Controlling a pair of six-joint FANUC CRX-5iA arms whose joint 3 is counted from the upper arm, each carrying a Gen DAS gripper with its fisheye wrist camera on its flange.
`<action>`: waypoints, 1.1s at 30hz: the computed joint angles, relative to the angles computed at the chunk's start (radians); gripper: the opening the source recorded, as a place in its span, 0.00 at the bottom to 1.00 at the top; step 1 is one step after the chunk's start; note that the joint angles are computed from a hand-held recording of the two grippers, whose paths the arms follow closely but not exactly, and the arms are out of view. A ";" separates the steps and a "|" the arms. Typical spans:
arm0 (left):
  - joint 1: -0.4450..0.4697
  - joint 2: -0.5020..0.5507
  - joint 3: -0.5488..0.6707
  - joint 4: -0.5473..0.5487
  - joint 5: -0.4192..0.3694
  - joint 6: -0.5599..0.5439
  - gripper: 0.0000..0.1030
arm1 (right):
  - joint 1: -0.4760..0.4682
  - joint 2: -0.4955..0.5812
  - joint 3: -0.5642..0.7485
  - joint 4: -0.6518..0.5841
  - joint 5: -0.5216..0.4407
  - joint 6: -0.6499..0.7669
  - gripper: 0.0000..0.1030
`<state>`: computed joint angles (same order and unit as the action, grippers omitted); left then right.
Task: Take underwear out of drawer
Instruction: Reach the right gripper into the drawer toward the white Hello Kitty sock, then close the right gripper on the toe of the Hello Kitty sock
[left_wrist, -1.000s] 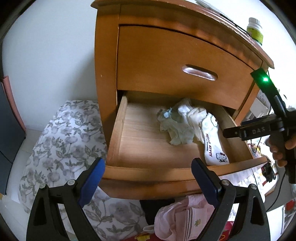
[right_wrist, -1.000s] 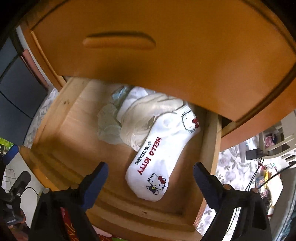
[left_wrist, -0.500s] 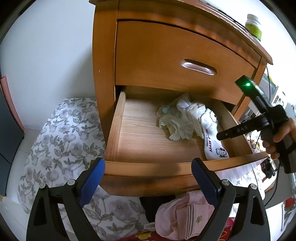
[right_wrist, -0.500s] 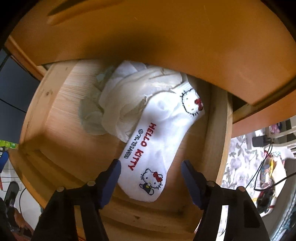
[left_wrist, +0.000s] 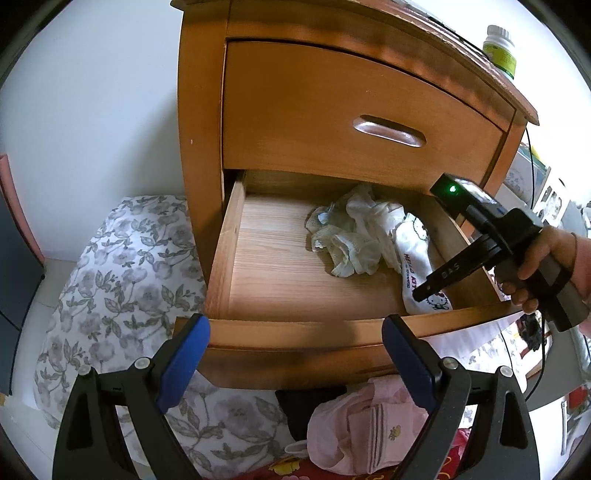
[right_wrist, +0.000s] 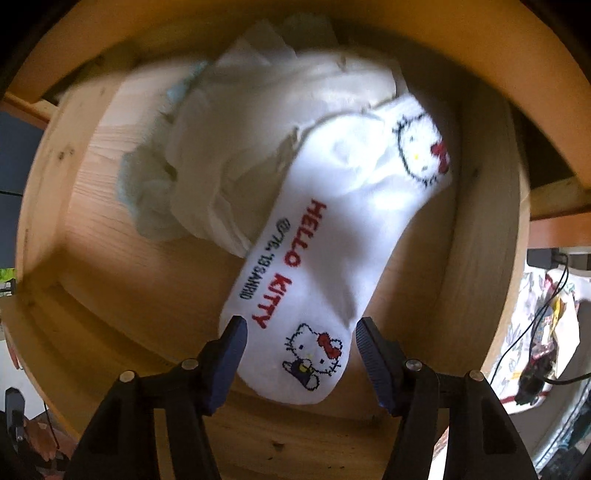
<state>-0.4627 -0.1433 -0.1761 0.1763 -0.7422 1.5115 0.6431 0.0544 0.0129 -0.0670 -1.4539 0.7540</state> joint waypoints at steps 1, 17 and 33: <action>0.001 -0.001 -0.002 0.004 0.002 -0.003 0.92 | -0.005 0.007 0.006 -0.011 -0.011 0.010 0.63; 0.001 0.003 -0.005 0.016 0.005 -0.024 0.92 | -0.005 -0.001 -0.016 -0.029 -0.003 0.022 0.41; -0.004 0.007 0.017 0.005 -0.040 -0.010 0.92 | 0.067 -0.121 -0.128 0.060 0.140 -0.048 0.10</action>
<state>-0.4671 -0.1363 -0.1592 0.1811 -0.7818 1.5010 0.7097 -0.0664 -0.1155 -0.0074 -1.3135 0.7055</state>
